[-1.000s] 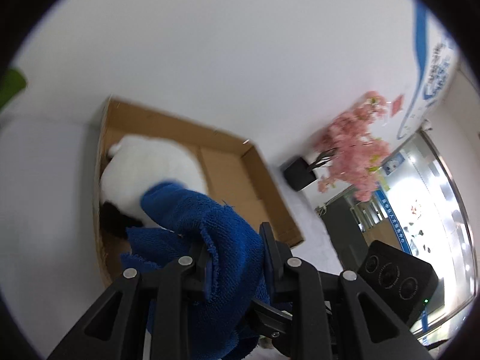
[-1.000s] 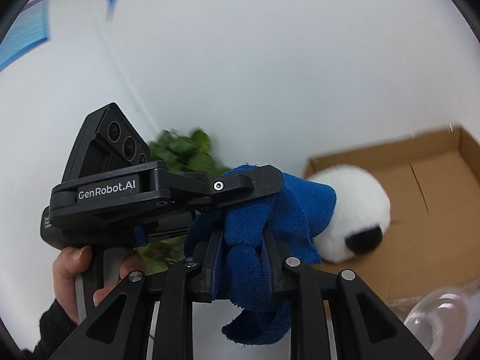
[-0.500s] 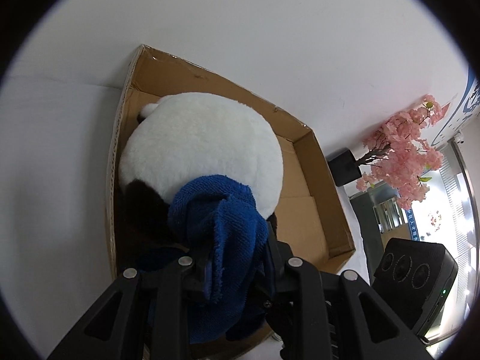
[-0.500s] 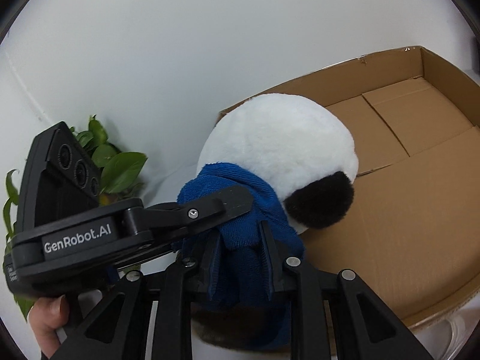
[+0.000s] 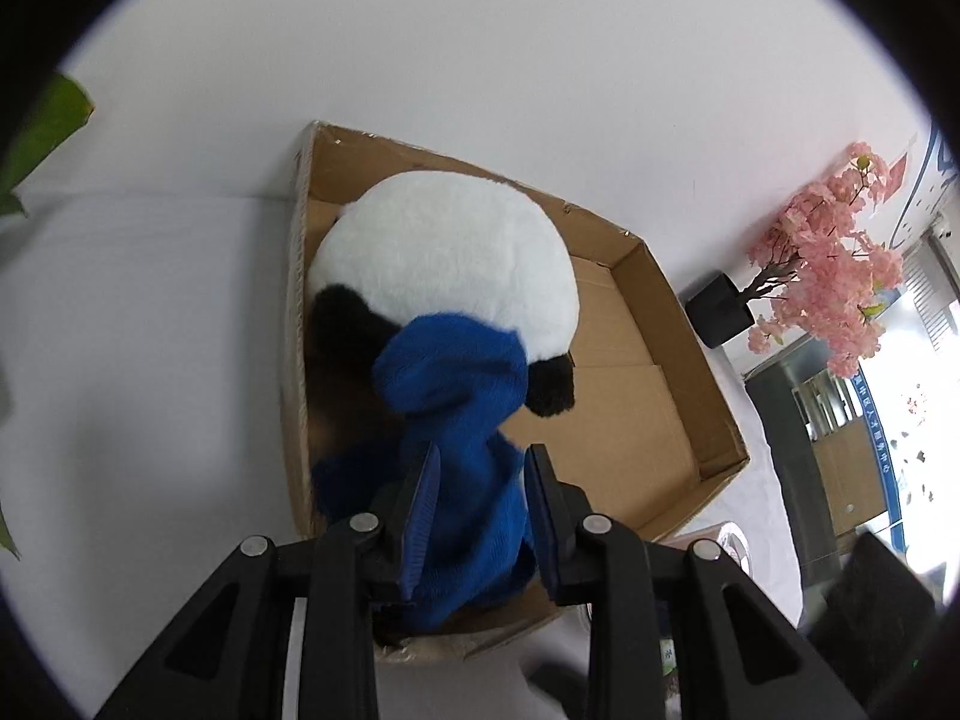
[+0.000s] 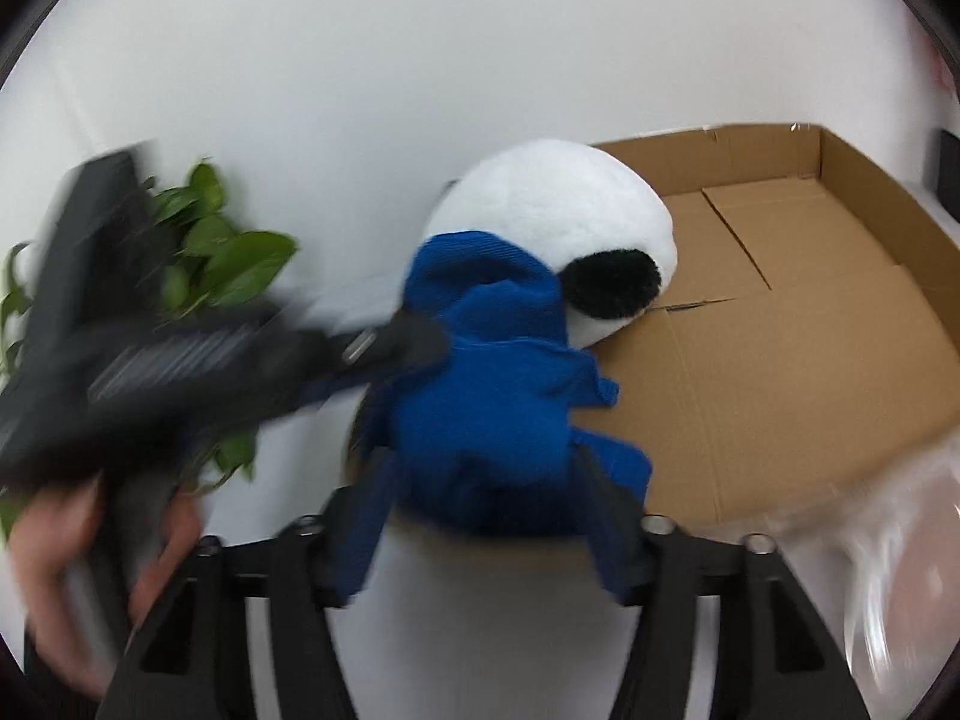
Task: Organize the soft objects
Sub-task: 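Open the right tool to release the towel and withdraw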
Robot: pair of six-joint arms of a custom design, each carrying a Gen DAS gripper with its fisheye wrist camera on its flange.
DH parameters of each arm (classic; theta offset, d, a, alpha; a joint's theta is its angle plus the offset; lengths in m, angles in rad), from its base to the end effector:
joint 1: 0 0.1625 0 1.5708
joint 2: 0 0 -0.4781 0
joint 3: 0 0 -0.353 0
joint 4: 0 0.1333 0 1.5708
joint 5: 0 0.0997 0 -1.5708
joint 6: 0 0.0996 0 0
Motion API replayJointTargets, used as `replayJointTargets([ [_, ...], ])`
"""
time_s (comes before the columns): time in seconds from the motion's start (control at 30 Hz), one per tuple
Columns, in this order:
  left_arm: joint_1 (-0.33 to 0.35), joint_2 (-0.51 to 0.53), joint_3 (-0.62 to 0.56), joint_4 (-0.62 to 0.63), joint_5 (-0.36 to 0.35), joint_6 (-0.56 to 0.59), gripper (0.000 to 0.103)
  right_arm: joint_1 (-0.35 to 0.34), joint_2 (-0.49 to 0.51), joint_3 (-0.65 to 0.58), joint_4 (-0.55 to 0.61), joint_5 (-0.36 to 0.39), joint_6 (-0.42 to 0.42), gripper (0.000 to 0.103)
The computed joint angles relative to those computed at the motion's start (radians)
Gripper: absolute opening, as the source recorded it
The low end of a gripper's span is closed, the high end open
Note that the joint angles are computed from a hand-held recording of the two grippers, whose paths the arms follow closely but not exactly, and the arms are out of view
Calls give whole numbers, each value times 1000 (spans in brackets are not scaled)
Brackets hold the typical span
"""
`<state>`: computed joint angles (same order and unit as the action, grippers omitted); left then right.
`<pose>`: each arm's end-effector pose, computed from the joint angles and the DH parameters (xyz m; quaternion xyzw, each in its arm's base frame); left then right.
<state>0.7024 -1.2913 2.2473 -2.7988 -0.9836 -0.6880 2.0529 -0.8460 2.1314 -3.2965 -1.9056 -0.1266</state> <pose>-0.2246 -0.4371 0.2806 0.0463 0.9480 -0.2937 0.1131 0.3426 -0.4377 0.1391 0.2536 -0.9289 0.2407 0.1220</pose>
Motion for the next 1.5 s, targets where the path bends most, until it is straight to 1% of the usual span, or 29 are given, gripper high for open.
replayJointTargets([
  [0.03,0,15,-12,0,7,17,27,9,-28,33,-19,0,-28,67],
  [0.1,13,50,-40,24,7,48,27,32,-79,121,-102,-6,-90,79],
  [0.2,57,116,-108,162,-39,18,27,33,-184,227,-131,60,-215,90],
  [0.23,65,129,-114,193,-51,13,27,28,-218,252,-130,74,-252,92],
  [0.27,71,144,-120,223,-67,10,27,28,-246,271,-125,89,-270,94],
  [0.33,57,158,-127,267,-49,8,26,9,-309,311,-80,118,-293,95],
  [0.4,56,157,-143,307,-53,-25,26,-31,-378,346,4,164,-326,95],
  [0.47,60,153,-148,314,-48,-46,26,-58,-412,376,39,187,-349,95],
  [0.53,45,129,-119,283,-26,-71,26,-89,-461,404,96,221,-374,95],
  [0.6,-10,82,-80,254,25,-98,26,-130,-495,428,150,264,-408,96],
  [0.63,-52,53,-46,220,59,-97,26,-150,-522,435,196,285,-428,98],
  [0.67,-104,19,-15,211,97,-105,28,-169,-548,445,237,301,-454,103],
  [0.7,-158,-19,10,241,135,-138,38,-183,-573,456,273,306,-485,103],
  [0.73,-222,-63,34,301,172,-203,47,-194,-601,469,312,301,-521,103],
  [0.77,-287,-105,60,361,199,-277,67,-195,-611,481,327,286,-544,103],
  [0.8,-335,-131,76,410,217,-335,77,-199,-624,500,330,259,-577,103],
  [0.83,-405,-173,99,501,230,-428,77,-203,-629,523,317,231,-609,103],
  [0.87,-446,-199,108,566,215,-492,77,-212,-637,543,315,203,-638,103],
  [0.93,-530,-240,146,632,150,-619,77,-229,-646,566,339,167,-640,103],
  [0.97,-568,-259,177,622,119,-670,77,-234,-650,569,361,156,-621,103],
  [1.03,-616,-241,239,518,62,-729,77,-257,-660,579,383,160,-608,103],
  [1.1,-669,-256,311,453,0,-820,77,-274,-660,593,353,169,-598,103],
  [1.17,-711,-228,377,319,-53,-874,75,-305,-661,599,320,200,-573,101],
  [1.23,-754,-192,420,220,-69,-917,75,-312,-647,590,290,216,-513,97],
  [1.3,-790,-165,465,122,-69,-964,75,-326,-639,588,264,215,-507,87],
  [1.37,-813,-155,484,102,-71,-1009,73,-321,-626,589,246,204,-502,81],
  [1.4,-824,-146,478,121,-72,-1036,71,-316,-616,592,235,196,-498,78],
  [1.47,-835,-156,469,160,-70,-1069,71,-296,-573,604,187,166,-473,74],
  [1.5,-843,-156,466,170,-66,-1084,67,-283,-547,606,171,143,-453,69],
])
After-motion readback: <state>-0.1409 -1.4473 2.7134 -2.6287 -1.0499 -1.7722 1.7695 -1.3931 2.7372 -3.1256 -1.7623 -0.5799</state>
